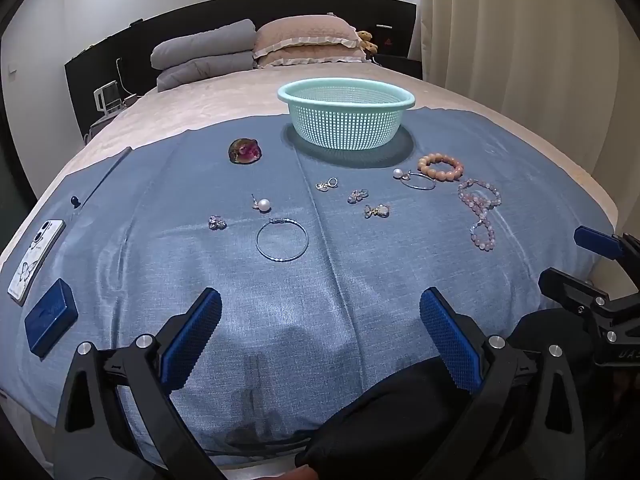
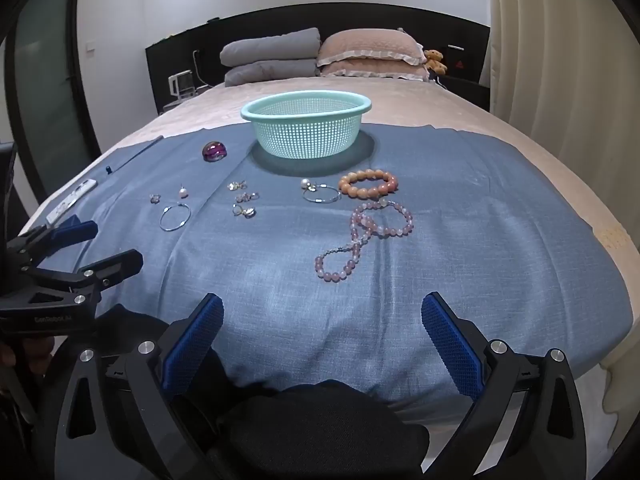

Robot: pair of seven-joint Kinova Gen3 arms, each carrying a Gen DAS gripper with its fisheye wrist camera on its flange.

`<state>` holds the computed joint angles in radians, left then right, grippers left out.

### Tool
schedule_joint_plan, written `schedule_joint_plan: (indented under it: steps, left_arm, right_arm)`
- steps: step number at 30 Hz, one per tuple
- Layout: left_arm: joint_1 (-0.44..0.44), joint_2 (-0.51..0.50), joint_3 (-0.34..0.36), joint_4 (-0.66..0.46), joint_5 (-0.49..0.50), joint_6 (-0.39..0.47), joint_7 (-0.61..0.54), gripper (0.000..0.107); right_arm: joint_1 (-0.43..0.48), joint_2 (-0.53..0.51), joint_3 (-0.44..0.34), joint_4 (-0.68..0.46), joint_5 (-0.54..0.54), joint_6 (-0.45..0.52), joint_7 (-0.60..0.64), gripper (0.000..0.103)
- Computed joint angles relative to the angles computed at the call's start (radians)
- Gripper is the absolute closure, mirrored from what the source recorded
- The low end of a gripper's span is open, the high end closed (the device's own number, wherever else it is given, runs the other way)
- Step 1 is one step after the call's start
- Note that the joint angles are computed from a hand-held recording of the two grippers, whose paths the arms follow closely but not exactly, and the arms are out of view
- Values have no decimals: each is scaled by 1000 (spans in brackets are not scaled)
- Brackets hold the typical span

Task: Organize jewelry

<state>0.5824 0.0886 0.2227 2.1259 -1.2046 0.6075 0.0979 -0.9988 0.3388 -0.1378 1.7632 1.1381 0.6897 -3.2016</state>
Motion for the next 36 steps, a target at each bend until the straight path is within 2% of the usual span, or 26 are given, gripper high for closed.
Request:
schedule_joint_plan:
  steps: [14, 19, 36]
  left_arm:
    - [-21, -16, -6, 24, -2, -32, -4, 10]
    - [-11, 3, 0, 1, 13, -6, -8, 10]
    - [1, 7, -6, -5, 19, 2, -21, 10]
  right_arm:
    - [3, 5, 4, -5, -10, -14, 12, 8]
    - [5, 5, 7, -7, -20, -20, 23, 8]
    - [4, 1, 9, -6, -25, -25, 31, 8]
